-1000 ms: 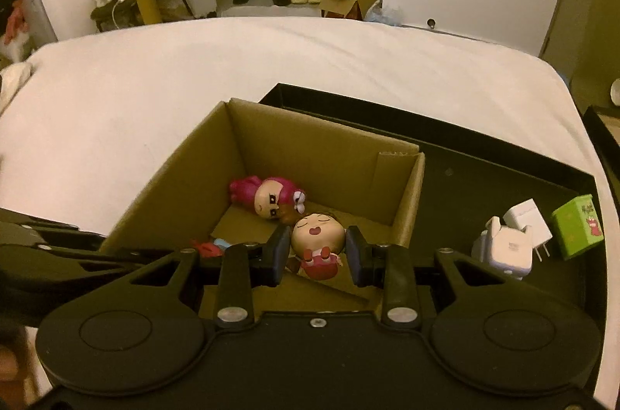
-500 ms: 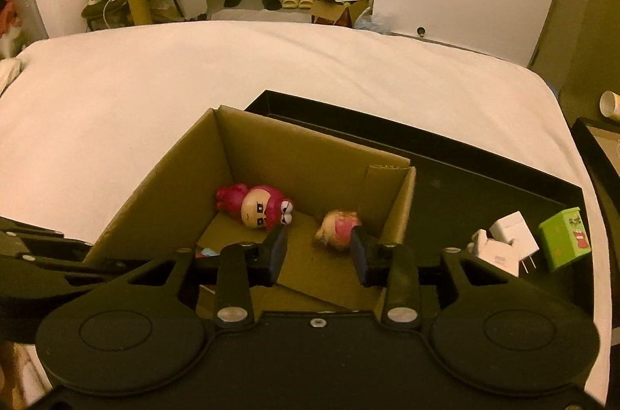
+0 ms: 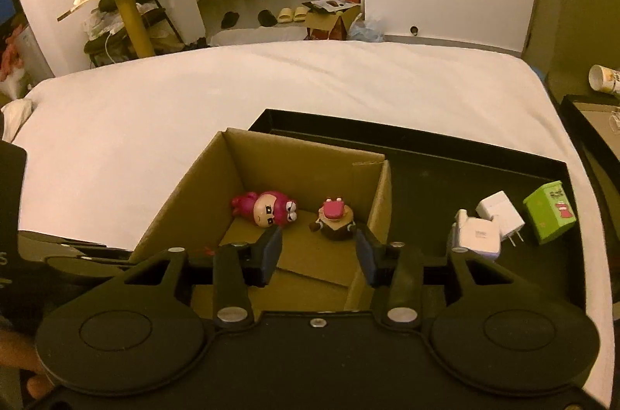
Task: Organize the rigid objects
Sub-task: 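Carry the girl-head figure into the box and open the right gripper, then move the right gripper to the green cube box and grasp it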
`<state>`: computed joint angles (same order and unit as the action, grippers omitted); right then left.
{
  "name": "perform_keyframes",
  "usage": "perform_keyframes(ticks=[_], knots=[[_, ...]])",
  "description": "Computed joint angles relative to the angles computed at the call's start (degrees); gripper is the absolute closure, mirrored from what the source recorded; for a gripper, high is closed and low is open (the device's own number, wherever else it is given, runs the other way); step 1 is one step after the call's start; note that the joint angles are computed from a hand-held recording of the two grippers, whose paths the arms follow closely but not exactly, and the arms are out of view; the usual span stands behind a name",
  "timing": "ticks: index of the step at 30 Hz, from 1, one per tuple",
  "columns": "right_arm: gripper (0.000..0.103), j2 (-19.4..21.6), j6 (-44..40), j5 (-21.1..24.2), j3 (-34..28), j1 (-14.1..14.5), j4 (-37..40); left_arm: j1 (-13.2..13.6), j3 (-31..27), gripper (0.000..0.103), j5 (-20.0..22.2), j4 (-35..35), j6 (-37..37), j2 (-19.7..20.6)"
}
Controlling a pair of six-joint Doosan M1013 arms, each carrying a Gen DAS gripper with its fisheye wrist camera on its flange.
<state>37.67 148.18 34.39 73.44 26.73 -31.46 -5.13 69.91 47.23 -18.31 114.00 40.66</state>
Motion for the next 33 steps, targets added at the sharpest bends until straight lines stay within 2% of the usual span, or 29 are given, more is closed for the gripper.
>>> perform_keyframes(ticks=[9,16,33], knots=[[0.057,-1.9,1.3,-0.3,2.9,-1.2,0.4,0.0,0.1,0.09,-0.2,0.1,0.1,0.0],[0.058,-3.2,7.6,1.4,5.7,-2.3,-6.6,-0.1,0.2,0.09,-0.3,0.4,0.0,-0.1],[0.058,-3.2,12.3,6.1,8.8,-5.2,-17.9,-0.1,0.0,0.09,0.1,0.6,-0.6,-0.1]])
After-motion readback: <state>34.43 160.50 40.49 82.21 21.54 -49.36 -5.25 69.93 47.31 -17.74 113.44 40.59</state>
